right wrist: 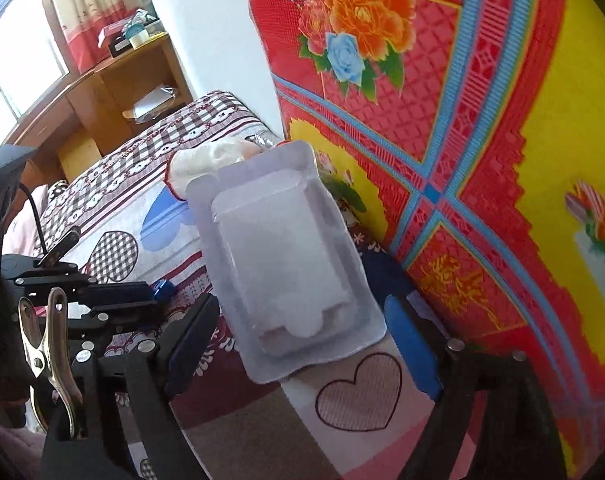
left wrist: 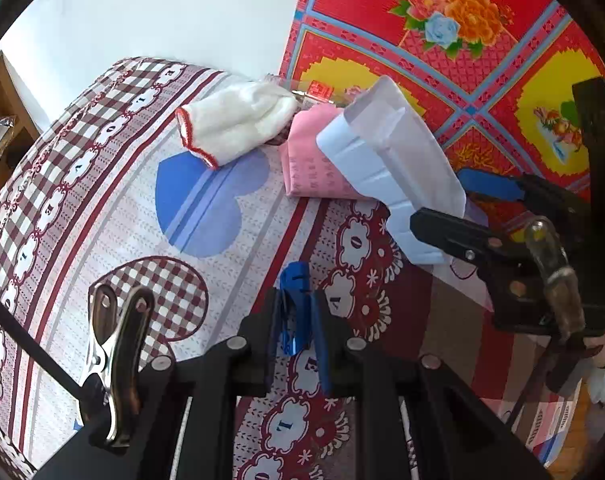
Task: Collect trash
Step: 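Close the left tool on the blue piece while the right tool grasps the clear tray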
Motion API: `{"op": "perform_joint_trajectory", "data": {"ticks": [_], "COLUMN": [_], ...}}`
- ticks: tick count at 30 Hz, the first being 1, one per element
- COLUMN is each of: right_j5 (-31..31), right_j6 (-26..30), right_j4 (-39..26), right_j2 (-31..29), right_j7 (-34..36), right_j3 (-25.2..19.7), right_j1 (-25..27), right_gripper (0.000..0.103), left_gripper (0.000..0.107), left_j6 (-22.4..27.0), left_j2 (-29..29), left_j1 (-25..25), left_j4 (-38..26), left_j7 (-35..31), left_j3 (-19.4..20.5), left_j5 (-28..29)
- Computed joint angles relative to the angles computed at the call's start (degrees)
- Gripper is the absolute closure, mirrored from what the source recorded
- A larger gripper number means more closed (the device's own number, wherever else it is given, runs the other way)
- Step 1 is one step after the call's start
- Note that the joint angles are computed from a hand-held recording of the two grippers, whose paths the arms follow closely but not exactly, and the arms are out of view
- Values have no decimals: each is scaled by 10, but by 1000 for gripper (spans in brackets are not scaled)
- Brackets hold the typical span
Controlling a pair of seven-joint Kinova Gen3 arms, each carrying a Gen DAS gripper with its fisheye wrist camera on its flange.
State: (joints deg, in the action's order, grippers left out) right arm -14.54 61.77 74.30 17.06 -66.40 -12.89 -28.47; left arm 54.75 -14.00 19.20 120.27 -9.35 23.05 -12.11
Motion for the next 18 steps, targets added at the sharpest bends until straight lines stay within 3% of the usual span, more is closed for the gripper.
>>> {"op": "perform_joint_trajectory", "data": {"ticks": [3, 7, 10, 13, 14, 16, 18], "right_j5": [8, -25, -31, -67, -74, -92, -92], "right_j6": [-2, -23, -25, 17, 24, 32, 32], "right_j4": [-1, 31, 49, 43, 44, 50, 52], "right_j2": [-1, -27, -42, -30, -27, -22, -20], "right_j7": [-13, -10, -54, -107, -124, -156, -178], "right_j3": [2, 2, 15, 23, 25, 26, 25], "right_j1": [-6, 18, 28, 52, 57, 66, 66], "right_gripper": [17, 17, 17, 19, 21, 44, 55], "left_gripper": [91, 91, 91, 91, 91, 91, 91], "left_j6": [-9, -11, -14, -14, -14, -14, -14], "left_j2": [-12, -21, -27, -31, -30, -25, -24], "left_j1": [-1, -9, -15, -21, -22, -25, -26], "left_j4": [10, 16, 22, 24, 24, 20, 20], "left_j7": [-6, -13, -17, -20, -21, -23, -23], "left_j3": [-8, -7, -6, -1, 1, 3, 3], "left_j5": [9, 15, 19, 21, 20, 18, 19]}}
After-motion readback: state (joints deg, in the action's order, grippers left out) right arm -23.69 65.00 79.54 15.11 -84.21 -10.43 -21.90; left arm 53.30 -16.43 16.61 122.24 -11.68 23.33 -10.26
